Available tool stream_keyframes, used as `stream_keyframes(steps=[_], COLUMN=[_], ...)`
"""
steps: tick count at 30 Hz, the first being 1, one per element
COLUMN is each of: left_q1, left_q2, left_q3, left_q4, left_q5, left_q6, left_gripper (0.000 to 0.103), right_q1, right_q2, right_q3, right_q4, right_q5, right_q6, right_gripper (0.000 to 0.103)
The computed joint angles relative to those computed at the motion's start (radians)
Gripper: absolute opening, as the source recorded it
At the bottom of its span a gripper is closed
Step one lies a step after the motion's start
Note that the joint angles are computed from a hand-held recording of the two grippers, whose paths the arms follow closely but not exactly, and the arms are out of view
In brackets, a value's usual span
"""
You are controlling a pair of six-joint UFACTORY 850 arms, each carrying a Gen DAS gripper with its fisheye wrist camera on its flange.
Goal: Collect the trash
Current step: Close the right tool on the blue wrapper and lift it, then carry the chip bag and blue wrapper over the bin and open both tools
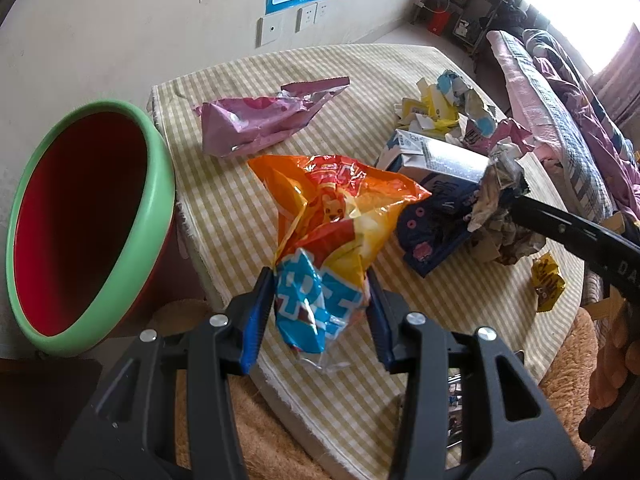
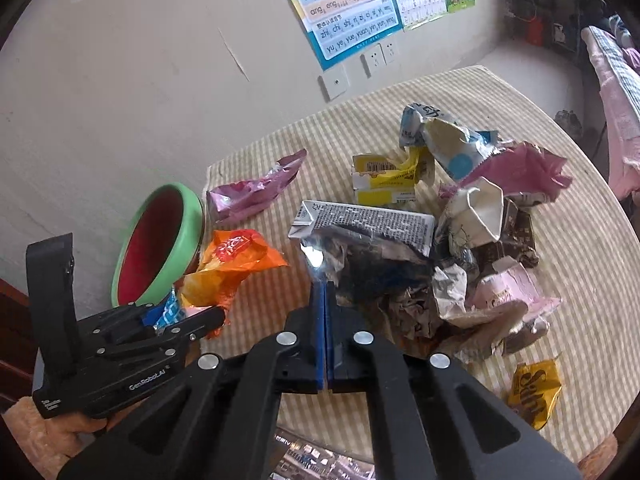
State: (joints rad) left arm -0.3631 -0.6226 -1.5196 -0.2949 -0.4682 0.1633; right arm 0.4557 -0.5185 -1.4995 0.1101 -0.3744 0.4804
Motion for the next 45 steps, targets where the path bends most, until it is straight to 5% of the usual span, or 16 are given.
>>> stream_keyframes(steps=[3,4,5,11,17,21,23,34,45], left_q1=[0.001,0.001,0.002,0.004,0.006,0.01,0.011,0.012,0.021], left_q2=[0.0,0.0,0.0,-0.004,-0.001,0.002,0.0,0.019,0.065], left_q3=[0.0,0.002,0.001,-0.004,0.0,0.007,0.007,0.018,0.035], left_q4=[0.001,0.001,0.002,-0.003,-0.01,-0.006,-0.009,-0.014,0.149], left_q5=[-0.001,0.0,0.0,-0.007,-0.009,-0.003,-0.007,0.026,0.111], left_q6=[-0.003,-0.004,-0.005,0.0,0.006,-0.003,-0.009,-0.004,-0.168], left_gripper=[0.043,0.043,0.043,0.043,0.043,0.043,0.043,0.043,0.043], right_q1=[0.002,0.004,0.009,0.016,0.005,-0.005,-0.008,0.0,0.026], right_q2=[0.022,0.027,0.032,-0.002,-0.083,-0.069,-0.063,0.026,0.023], right_q3=[0.033,0.04,0.045,-0.007,-0.085,-0.059,-0.054,0.022,-0.014], right_q4=[-0.029,-0.07,-0.153,-0.381,-0.262,-0.154,-0.11,-0.061,-0.124], right_q5=[0.029,0.039,0.048,0.012,-0.062,-0.023,-0.022,0.054,0.05], right_q6=[0.065,0.11,0.192,0.345,0.186,0.097,0.052,0.037,0.087], right_gripper=[0.024,0.048,0.061,0.07,0.068,0.034,0.008,0.007,0.008])
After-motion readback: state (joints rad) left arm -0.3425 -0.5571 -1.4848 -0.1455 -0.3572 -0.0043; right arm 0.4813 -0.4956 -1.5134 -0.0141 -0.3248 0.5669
